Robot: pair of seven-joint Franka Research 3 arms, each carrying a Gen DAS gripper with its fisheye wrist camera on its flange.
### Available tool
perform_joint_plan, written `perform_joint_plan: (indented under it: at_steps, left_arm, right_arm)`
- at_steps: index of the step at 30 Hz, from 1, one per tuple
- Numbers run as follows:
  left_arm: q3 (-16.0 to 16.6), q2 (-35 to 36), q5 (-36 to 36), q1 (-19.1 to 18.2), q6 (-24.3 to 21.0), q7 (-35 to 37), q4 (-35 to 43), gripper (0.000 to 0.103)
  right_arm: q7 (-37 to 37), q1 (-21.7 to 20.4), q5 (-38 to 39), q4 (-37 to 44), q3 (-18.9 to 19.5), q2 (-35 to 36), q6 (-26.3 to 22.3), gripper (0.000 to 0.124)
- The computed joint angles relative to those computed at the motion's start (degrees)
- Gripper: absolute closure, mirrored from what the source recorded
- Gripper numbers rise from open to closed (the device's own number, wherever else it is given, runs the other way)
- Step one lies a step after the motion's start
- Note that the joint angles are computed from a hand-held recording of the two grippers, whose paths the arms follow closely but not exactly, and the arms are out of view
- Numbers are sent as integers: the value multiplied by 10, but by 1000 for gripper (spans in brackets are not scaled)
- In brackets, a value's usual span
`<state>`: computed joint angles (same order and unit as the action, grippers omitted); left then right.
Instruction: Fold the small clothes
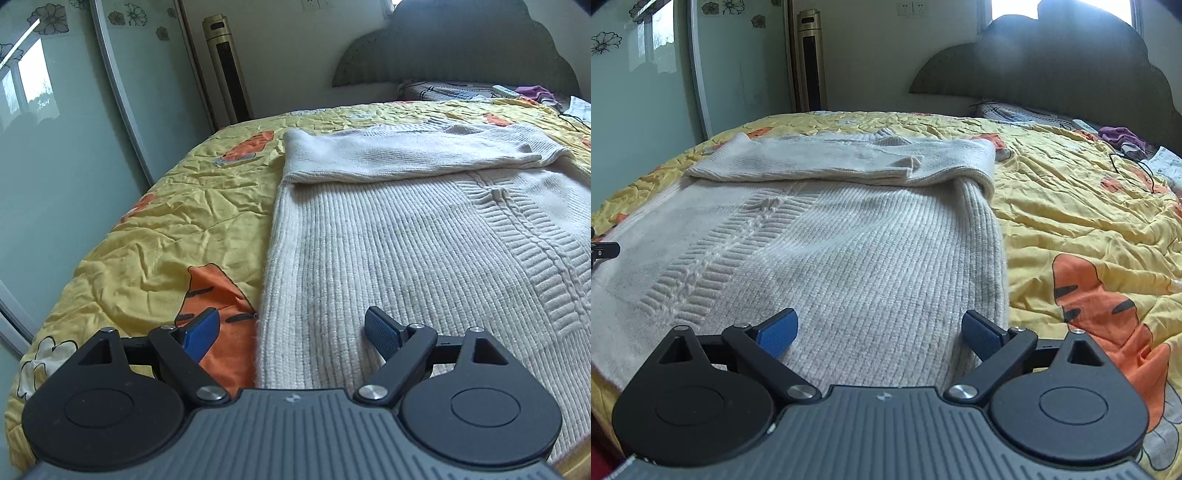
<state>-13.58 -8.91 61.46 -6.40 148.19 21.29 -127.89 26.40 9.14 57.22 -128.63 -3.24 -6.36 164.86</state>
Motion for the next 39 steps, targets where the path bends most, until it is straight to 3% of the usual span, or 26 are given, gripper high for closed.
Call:
perform_joint_plan:
  at_steps: [20, 39]
  left_arm:
    - [-4, 5, 26, -11, -26, -22, 1, 13]
    - [-6, 9, 43, -16, -40, -39, 2, 12]
  right_arm:
    - [-81, 19, 72, -24, -2, -8, 29, 21]
    - [-88, 17, 83, -23, 2, -6, 30, 21]
